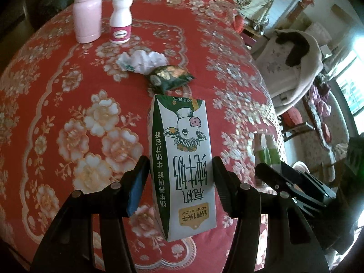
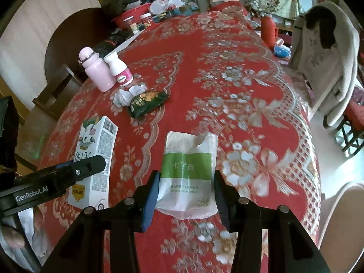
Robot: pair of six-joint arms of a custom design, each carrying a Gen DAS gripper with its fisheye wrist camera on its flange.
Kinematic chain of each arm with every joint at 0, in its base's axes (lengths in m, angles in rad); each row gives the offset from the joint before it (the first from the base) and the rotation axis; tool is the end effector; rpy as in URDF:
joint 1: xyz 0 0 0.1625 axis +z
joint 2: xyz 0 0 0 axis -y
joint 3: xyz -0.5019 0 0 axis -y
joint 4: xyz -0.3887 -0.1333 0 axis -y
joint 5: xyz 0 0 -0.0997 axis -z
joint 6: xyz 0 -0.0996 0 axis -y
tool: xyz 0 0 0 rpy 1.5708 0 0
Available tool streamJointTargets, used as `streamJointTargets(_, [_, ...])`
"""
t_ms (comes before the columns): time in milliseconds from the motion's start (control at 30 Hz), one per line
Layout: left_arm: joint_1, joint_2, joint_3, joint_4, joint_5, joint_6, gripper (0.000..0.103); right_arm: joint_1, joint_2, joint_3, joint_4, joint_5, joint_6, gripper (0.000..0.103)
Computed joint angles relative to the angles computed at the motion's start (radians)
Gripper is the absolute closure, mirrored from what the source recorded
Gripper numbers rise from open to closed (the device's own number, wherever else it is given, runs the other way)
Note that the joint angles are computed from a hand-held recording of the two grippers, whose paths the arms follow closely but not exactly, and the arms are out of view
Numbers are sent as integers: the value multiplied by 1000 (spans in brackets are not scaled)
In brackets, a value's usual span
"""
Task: Collect trash
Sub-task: 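Carry the tissue pack with the right gripper over the bucket while left carries the milk carton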
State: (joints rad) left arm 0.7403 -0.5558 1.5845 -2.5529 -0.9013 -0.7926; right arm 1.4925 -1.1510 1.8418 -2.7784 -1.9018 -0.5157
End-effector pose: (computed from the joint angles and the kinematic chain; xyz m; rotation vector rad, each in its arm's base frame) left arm -0.4021 -0.6316 0.0117 0.0698 2.5806 -0.6099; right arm 0.0508 -0.6433 0.3405 0.4571 -2.5915 0.5359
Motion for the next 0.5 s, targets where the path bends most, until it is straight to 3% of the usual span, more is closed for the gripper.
streamJointTargets(500, [-70,60,-41,31,5,20,48,-48,-118,68,-10,1,-14,58])
